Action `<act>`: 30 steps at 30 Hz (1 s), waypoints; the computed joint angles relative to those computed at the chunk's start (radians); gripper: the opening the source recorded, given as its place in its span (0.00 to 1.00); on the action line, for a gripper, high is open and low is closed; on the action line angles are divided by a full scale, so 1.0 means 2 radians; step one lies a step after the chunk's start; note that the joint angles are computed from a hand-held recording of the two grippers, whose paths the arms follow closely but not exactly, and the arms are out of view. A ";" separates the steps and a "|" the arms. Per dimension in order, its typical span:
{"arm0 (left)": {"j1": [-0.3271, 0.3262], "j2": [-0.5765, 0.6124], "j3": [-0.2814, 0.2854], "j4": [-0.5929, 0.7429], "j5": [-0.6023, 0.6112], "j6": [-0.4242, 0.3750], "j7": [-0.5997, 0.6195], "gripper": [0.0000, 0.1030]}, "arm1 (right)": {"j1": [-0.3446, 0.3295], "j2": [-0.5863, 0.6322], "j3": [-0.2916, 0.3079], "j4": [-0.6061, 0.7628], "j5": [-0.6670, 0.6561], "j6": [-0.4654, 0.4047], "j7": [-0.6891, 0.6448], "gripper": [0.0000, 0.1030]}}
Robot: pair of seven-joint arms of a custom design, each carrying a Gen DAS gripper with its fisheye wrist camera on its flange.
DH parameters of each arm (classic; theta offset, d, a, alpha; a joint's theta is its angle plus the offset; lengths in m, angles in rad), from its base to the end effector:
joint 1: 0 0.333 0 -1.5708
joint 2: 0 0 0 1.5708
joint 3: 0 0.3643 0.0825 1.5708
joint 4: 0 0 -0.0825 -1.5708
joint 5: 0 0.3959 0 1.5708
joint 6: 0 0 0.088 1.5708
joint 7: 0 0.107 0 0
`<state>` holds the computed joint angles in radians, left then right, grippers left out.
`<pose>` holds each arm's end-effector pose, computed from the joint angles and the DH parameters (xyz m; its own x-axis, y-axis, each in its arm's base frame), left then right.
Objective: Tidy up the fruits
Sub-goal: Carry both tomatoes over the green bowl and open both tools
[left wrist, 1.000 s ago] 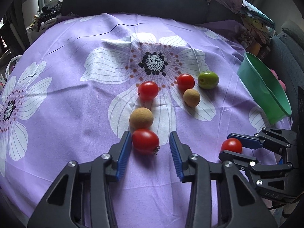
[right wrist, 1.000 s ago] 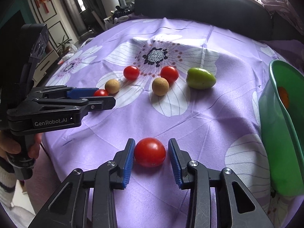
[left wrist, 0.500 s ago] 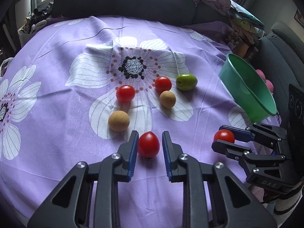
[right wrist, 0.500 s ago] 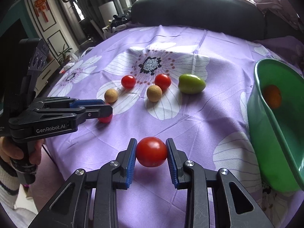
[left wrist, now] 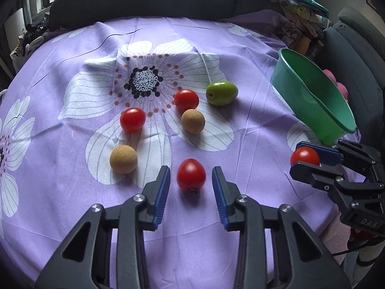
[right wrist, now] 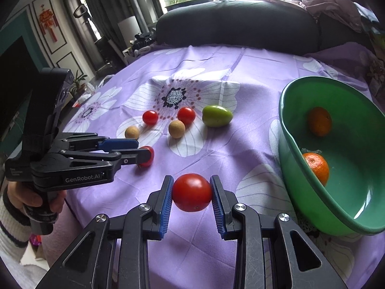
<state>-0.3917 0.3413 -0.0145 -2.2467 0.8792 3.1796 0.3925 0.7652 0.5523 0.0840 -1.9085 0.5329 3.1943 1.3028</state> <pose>0.5072 -0.2949 0.2984 -0.1633 -0.9683 0.1892 -0.8571 0.0442 -0.5133 0.5047 0.4896 0.3144 0.5685 -0.7988 -0.1968 -0.6945 -0.3378 -0.6352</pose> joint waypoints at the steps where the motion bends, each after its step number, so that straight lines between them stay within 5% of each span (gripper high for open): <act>1: -0.001 0.001 0.000 0.001 0.002 -0.001 0.001 0.47 | -0.003 0.001 0.004 0.000 0.001 0.002 -0.001 0.32; 4: -0.016 0.007 0.016 0.008 0.011 -0.003 -0.015 0.44 | -0.004 0.001 0.004 0.001 0.003 0.003 -0.002 0.32; 7: 0.004 0.018 -0.002 0.015 -0.003 -0.003 -0.007 0.24 | -0.011 0.001 0.012 0.001 0.005 0.005 -0.005 0.32; 10: -0.014 0.018 0.017 0.018 0.008 -0.002 -0.020 0.24 | -0.013 0.001 0.014 0.000 0.008 0.006 -0.007 0.32; 14: 0.003 0.015 -0.004 0.014 0.001 0.002 -0.010 0.24 | -0.017 0.000 0.018 -0.002 0.013 0.012 -0.009 0.32; 24: -0.016 0.011 -0.002 0.048 -0.024 0.049 0.035 0.24 | -0.037 -0.020 0.037 -0.028 0.038 0.065 -0.026 0.32; 30: 0.034 0.034 -0.077 0.092 -0.053 0.048 0.101 0.24 | -0.035 -0.041 0.027 -0.053 0.070 0.109 -0.033 0.32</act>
